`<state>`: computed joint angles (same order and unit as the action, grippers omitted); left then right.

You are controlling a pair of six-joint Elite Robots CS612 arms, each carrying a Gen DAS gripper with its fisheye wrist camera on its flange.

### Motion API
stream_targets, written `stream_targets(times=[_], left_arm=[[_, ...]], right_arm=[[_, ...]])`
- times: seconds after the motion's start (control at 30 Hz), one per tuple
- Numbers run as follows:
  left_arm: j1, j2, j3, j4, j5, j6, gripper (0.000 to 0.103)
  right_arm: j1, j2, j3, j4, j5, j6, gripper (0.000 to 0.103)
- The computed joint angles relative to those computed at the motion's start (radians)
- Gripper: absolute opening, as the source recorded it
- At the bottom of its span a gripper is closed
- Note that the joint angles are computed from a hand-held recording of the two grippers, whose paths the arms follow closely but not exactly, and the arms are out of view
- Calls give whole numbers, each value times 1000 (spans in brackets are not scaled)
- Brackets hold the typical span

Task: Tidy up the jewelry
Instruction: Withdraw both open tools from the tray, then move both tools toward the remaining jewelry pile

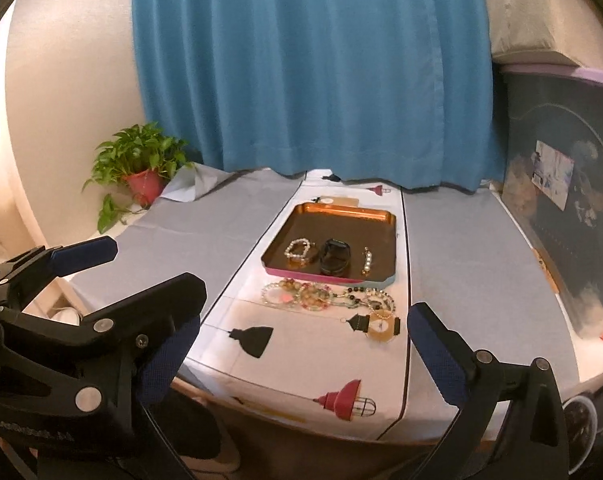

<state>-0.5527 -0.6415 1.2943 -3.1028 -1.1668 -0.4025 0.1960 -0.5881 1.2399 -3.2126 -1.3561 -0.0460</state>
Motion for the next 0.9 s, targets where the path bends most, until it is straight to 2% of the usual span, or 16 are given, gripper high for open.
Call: stream_targets(times=[0.27, 0.47, 0.6, 0.67, 0.73, 0.8, 0.87, 0.9], left_arm=[[25, 69, -101, 84, -41, 2, 103], [46, 121, -169, 117, -78, 13, 103], [69, 164, -218, 126, -127, 9, 103], [81, 181, -239, 132, -162, 10, 103], [91, 205, -270, 148, -184, 23, 100], [100, 231, -307, 175, -197, 56, 93], [109, 262, -352, 208, -214, 83, 74], [115, 275, -371, 220, -232, 89, 71]], right_arm=[[-2, 71, -111, 99, -30, 31, 103], [-9, 135, -212, 184, -9, 46, 103], [-13, 187, -284, 214, 2, 46, 100], [-17, 210, -316, 226, 8, 46, 89], [-24, 242, -362, 246, 16, 41, 67], [-30, 274, -411, 272, 21, 43, 60], [-35, 304, -460, 302, 23, 27, 48], [-38, 321, -489, 320, 30, 11, 38]])
